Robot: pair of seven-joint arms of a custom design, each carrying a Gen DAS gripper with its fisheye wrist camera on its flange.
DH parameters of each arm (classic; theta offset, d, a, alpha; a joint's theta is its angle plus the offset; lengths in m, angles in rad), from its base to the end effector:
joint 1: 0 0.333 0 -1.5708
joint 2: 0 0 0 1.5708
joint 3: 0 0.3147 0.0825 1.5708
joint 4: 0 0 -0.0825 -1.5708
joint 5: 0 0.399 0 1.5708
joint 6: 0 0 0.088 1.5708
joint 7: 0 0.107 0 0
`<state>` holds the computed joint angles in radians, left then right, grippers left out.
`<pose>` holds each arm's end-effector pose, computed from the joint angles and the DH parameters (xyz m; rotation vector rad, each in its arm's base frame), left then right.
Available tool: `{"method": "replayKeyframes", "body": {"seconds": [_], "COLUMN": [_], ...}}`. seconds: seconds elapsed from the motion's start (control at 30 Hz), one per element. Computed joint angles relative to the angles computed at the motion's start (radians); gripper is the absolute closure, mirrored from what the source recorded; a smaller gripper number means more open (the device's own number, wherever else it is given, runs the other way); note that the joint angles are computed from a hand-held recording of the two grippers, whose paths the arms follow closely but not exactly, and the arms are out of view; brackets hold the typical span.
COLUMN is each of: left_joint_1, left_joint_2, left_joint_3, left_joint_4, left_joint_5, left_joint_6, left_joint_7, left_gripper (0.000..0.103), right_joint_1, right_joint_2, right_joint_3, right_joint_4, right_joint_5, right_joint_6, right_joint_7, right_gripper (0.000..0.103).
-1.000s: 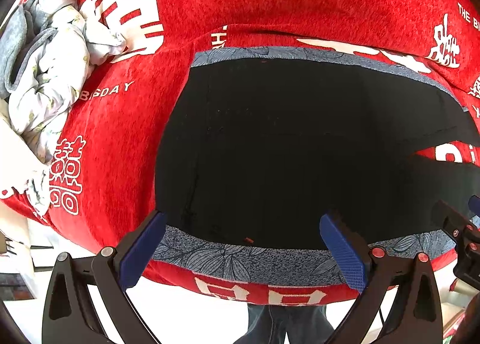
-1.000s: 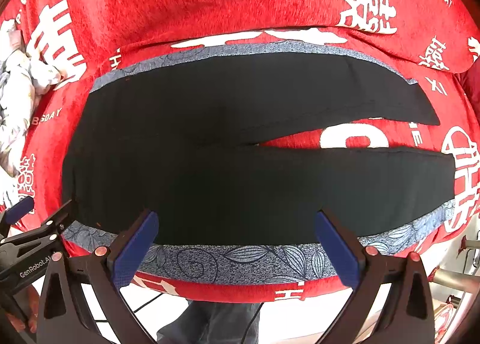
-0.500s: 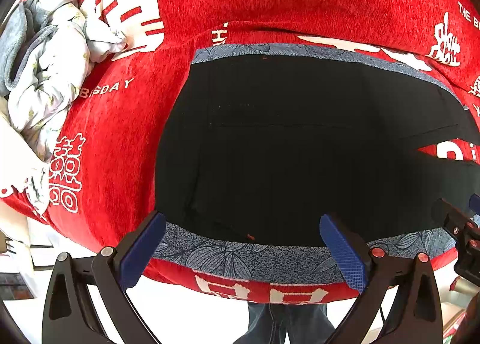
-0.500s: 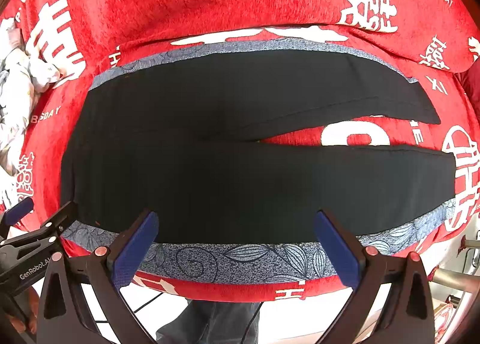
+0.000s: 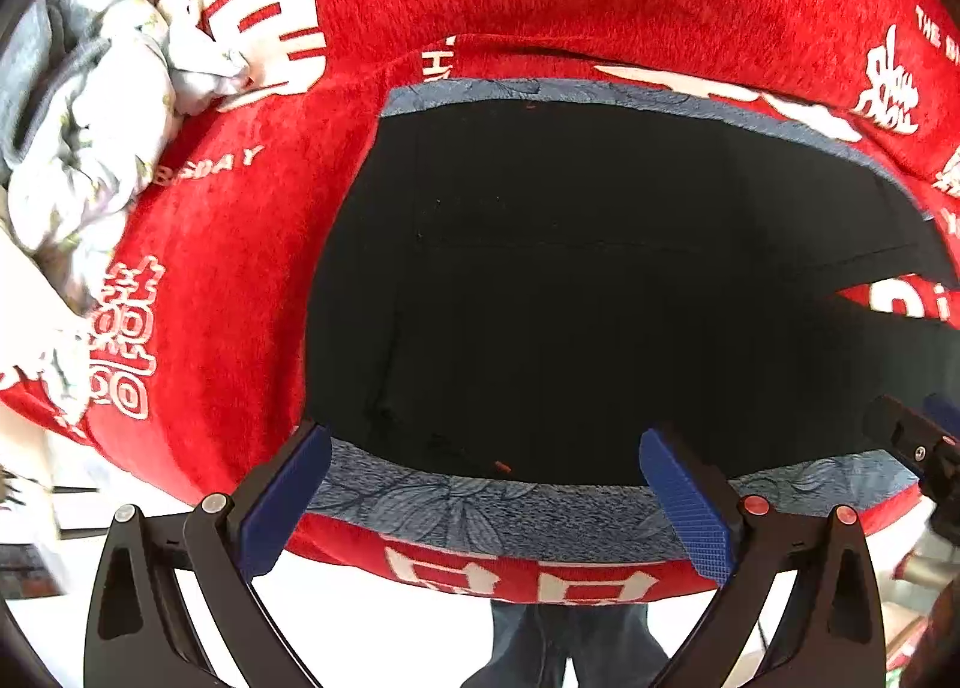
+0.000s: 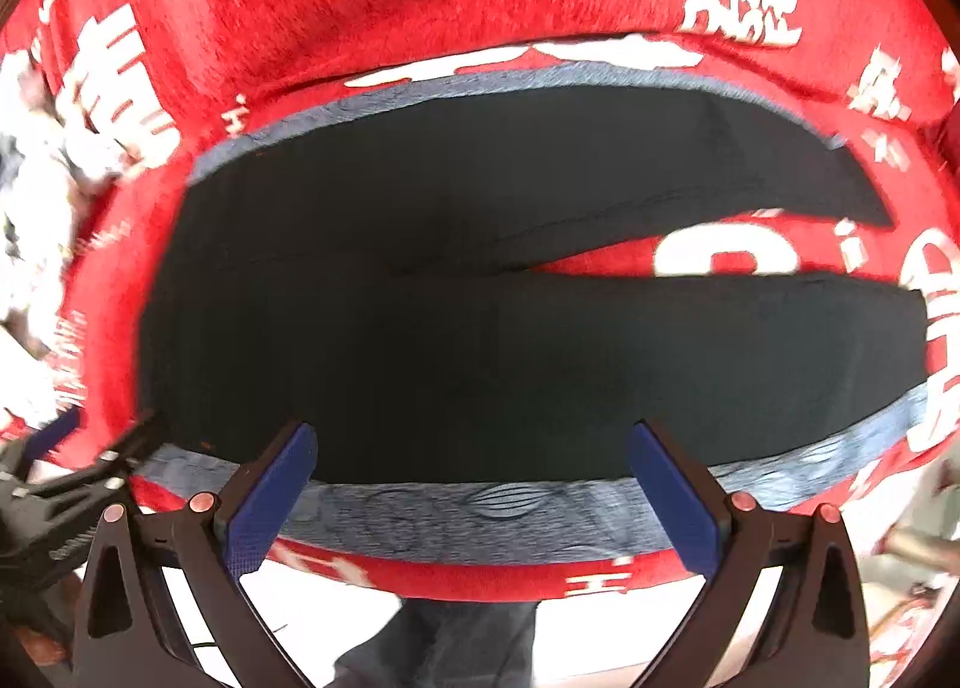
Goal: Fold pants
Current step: 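Grasp the grey waistband with the left gripper while the right gripper grasps it too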
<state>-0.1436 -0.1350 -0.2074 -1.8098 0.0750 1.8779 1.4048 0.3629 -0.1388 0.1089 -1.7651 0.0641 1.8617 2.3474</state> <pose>0.5193 -0.1912 0.6082 -1.8644 2.2837 -0.1803 0.4876 0.2588 0.6324 -1.7047 2.3489 0.0145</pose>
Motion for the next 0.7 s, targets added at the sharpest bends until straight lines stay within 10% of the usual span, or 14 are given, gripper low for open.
{"method": "replayKeyframes", "body": {"seconds": [0.23,0.43,0.7], "left_joint_1": [0.052,0.098,0.13], "left_joint_2": [-0.074,-0.119,-0.167], "left_joint_3": [0.073,0.108,0.146], "left_joint_4": [-0.12,-0.217,-0.338], "left_joint_5": [-0.215,-0.354,-0.526], "left_joint_6": [0.022,0.003,0.015], "left_joint_7": [0.112,0.146,0.209], "left_gripper": [0.0,0.0,0.0], "right_joint_1": [0.061,0.182,0.202], "right_joint_2": [-0.21,-0.244,-0.192], "right_joint_3": [-0.108,-0.149,-0.063], "right_joint_4": [-0.403,-0.588,-0.629], "right_joint_5": [0.588,1.094,1.433], "right_joint_6": [0.433,0.542,0.693], "right_joint_7": [-0.177,-0.428,-0.706], "right_gripper": [0.013,0.025,0.024]}}
